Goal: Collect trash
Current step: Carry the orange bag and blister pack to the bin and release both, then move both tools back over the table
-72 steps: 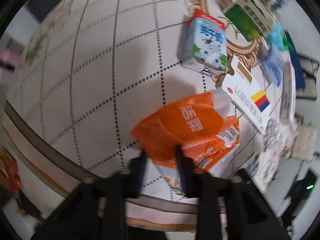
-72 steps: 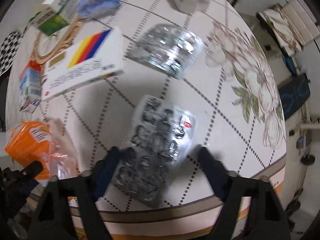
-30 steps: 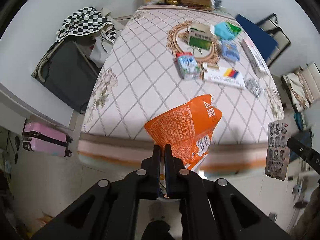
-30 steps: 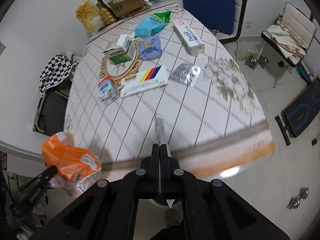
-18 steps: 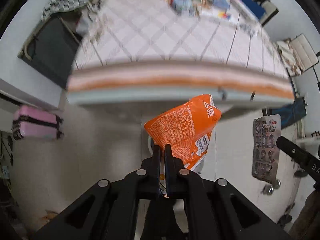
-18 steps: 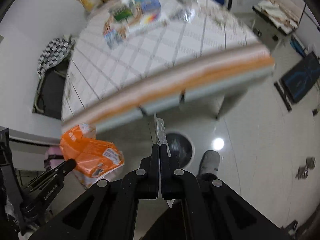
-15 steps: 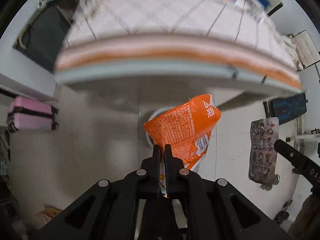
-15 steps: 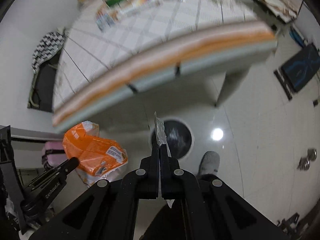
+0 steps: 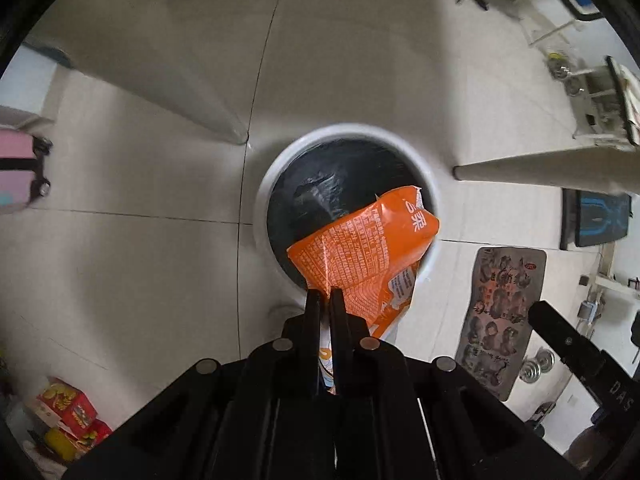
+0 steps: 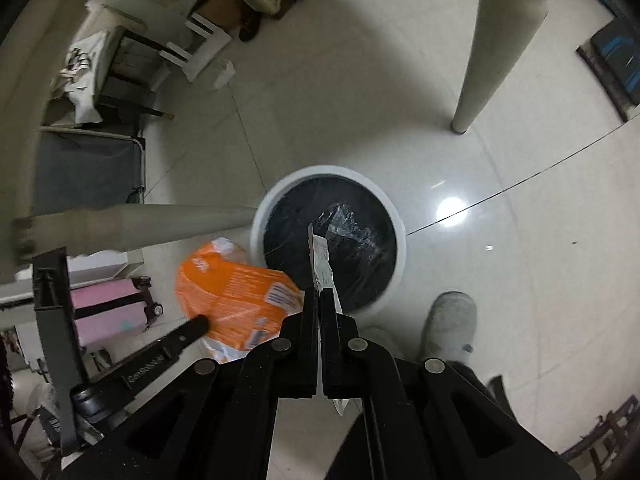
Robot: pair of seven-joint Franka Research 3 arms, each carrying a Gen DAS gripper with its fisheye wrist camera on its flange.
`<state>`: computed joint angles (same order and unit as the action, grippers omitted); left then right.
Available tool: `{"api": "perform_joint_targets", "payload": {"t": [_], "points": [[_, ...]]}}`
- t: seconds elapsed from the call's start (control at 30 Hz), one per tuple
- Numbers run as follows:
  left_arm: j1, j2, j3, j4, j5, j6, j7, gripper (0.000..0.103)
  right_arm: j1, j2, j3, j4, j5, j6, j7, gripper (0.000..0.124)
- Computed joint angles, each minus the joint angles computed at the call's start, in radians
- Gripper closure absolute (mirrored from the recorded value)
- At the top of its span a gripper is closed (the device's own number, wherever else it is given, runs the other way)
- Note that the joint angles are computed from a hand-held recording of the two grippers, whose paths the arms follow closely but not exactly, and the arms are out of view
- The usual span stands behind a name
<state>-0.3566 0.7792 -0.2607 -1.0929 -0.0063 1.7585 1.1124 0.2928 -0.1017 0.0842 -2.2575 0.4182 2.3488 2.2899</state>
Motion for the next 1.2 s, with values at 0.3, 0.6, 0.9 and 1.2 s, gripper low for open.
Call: {"api": "perform_joint_targets", "payload": {"t": [0.3, 0.6, 0.9, 1.2], "points": [[0.000, 0.111, 0.000, 0.034, -0.019, 0.058, 0.005, 0.044, 0.006, 0.238, 0.010, -0.059, 0.303, 0.183, -0.324, 0.114], [-0.040, -0.046, 0.032, -0.138, 0.115, 0.097, -0.034, 0.008, 0.049, 0.237, -0.019, 0.008, -0.141, 0.027, -0.155, 0.022], [-0.070, -0.170, 0.021, -0.195, 0.189, 0.062, -0.050, 0.005, 0.048, 0.156, -0.008, 0.064, -0.340, -0.138, -0.075, 0.022], [-0.019, -0.335, 0.003, -0.283, 0.145, 0.037, -0.039, 0.004, 0.037, 0.030, 0.014, 0.134, -0.392, -0.300, -0.056, 0.022]]}}
